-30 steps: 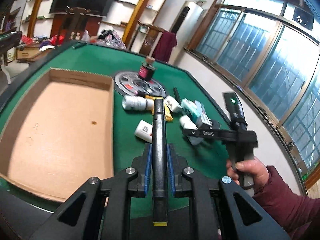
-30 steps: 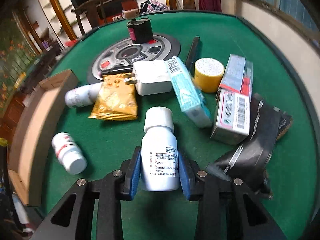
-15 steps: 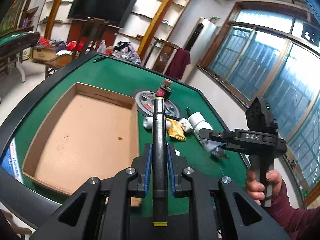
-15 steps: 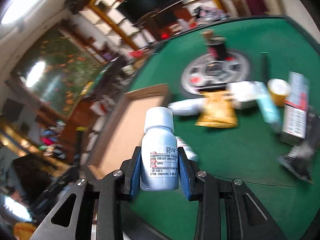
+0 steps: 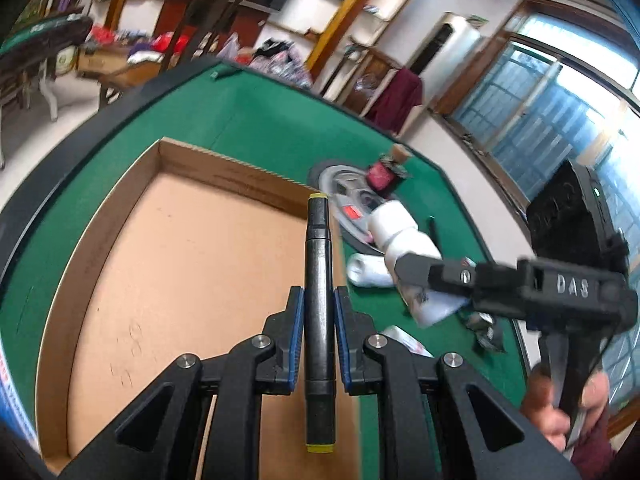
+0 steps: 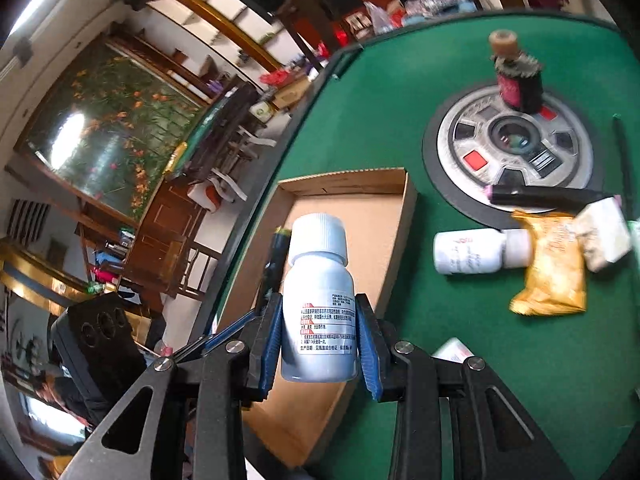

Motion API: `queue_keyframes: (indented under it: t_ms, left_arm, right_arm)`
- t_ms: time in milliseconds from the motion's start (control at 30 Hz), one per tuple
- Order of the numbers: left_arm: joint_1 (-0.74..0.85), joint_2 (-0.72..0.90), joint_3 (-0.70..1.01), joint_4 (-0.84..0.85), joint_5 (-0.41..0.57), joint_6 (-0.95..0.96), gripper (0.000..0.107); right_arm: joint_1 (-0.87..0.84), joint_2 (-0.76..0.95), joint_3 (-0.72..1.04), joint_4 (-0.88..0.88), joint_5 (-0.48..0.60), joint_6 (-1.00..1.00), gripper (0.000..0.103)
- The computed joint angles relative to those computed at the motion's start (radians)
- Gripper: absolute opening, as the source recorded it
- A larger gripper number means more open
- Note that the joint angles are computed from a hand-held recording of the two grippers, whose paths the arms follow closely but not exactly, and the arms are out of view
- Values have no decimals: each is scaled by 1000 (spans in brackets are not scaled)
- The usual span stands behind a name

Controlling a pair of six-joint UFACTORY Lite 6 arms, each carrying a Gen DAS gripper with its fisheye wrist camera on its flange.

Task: Organize objects
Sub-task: 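Lower marker and white bottle into the cardboard box and open both grippers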

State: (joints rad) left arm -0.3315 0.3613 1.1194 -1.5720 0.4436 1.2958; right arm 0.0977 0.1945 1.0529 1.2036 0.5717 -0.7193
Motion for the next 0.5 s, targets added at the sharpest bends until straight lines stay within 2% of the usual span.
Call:
queue_keyframes:
  t_ms: [133, 333, 467, 500]
  left_arm:
    - [40, 196, 187, 92, 42, -116, 14]
    - [48, 425, 424, 192, 97, -274, 14]
    - [65, 476, 468, 119, 142, -238, 15]
    - [66, 478, 466, 104, 144, -228, 20]
  right_arm:
    - [50, 197, 174, -75, -50, 133, 38]
    - [118, 368, 373, -458, -152, 517, 38]
    - [118, 395, 408, -600, -177, 633, 39]
    - [113, 386, 395, -578, -184, 612, 40]
